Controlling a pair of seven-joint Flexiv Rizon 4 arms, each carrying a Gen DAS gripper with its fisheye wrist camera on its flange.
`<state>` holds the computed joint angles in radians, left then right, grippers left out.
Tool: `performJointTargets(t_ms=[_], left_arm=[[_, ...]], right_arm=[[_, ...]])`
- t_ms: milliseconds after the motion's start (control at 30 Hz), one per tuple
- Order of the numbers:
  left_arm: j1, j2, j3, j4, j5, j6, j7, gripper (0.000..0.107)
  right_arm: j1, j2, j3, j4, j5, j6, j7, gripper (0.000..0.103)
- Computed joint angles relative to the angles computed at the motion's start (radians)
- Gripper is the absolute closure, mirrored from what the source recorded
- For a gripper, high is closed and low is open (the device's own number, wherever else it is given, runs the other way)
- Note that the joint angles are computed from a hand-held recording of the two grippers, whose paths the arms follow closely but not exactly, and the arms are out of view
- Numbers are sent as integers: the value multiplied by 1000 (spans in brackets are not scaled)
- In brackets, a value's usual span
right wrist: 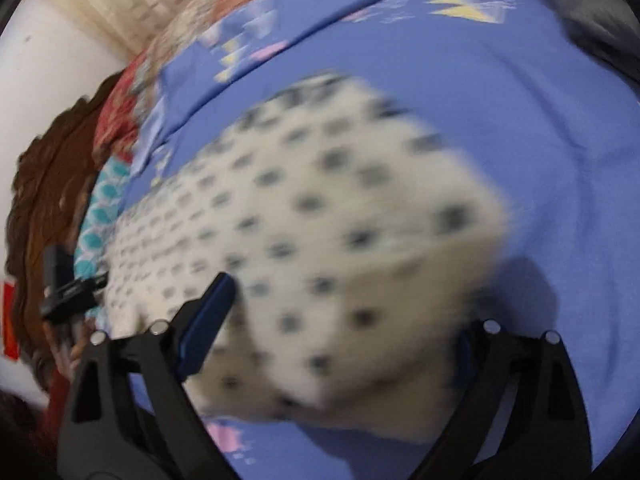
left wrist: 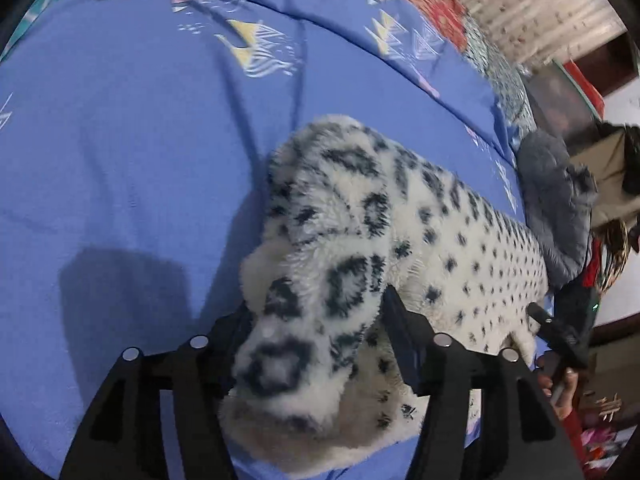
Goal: Fold large clothes
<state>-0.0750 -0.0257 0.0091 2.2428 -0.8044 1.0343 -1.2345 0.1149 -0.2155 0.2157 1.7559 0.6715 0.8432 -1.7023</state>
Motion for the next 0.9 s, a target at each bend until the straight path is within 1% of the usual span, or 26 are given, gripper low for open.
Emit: performJointTargets(t_ms=[33,67,100,133,167,200,267,333,367,400,433,467,500,533,567,600,667,767,800,833,867,900], left_arm=[[-7,6,-6,4,-35,7,25,27],[-14,18,-9,14,-77,13,58,25],[-23,28,-11,23,-97,27,75,23],[-26,32,-8,26,-80,31,66,22],[-29,33,-7,27,-66,32,61,20],[-32,30,-8,27,-56,34,62,18],[-33,5,-12,14,24,45,19,14],[-32,-18,-17,1,42,45,-1,12],[-33,-24,-21,-3,38,56,-10,12],[-36,-28,-26,-7,35,66,-25,12],[-39,-23,-29,-5,27,75,-23,23],[-46,-12,-35,-2,8,87,-5,43],[-52,-5,-38,-4,-1,93,7,49],[-63,19,-40,2,3,112,19,54],[-75,37,-41,9,-13,128,42,57],[-96,65,-44,20,-71,145,91,57],[-130,110,-33,35,-164,162,158,59],[-188,194,-14,65,-282,262,232,59],[-213,230,-3,82,-339,312,265,59],[-232,267,14,103,-379,339,288,59],[-243,296,28,118,-399,361,293,59],[-237,335,41,147,-384,384,267,59]], right_arm=[[9,6,9,4,-5,2,-16,14],[39,11,10,26,-69,38,-9,14],[54,10,7,38,-109,55,4,14],[62,2,5,43,-131,61,17,14],[57,-12,4,36,-120,51,32,14],[43,-26,7,25,-78,49,39,13],[12,-40,21,2,12,52,25,9],[4,-48,23,-10,40,54,43,9],[8,-48,21,-11,29,52,60,9],[16,-48,18,-12,6,49,82,14],[20,-45,17,-16,-12,33,101,23],[13,-48,21,-33,-2,9,100,49],[-15,-43,36,-55,63,-33,73,62],[-36,-32,48,-71,133,-59,39,67],[-38,-16,54,-82,167,-66,5,72],[-21,-4,54,-89,164,-55,-8,74],[14,31,60,-102,155,-37,-55,77],[60,67,62,-130,164,-25,-112,77],[80,78,65,-140,158,-16,-132,77],[103,86,68,-147,147,-4,-148,77],[119,89,66,-151,142,3,-155,77],[140,89,69,-155,132,14,-161,77]])
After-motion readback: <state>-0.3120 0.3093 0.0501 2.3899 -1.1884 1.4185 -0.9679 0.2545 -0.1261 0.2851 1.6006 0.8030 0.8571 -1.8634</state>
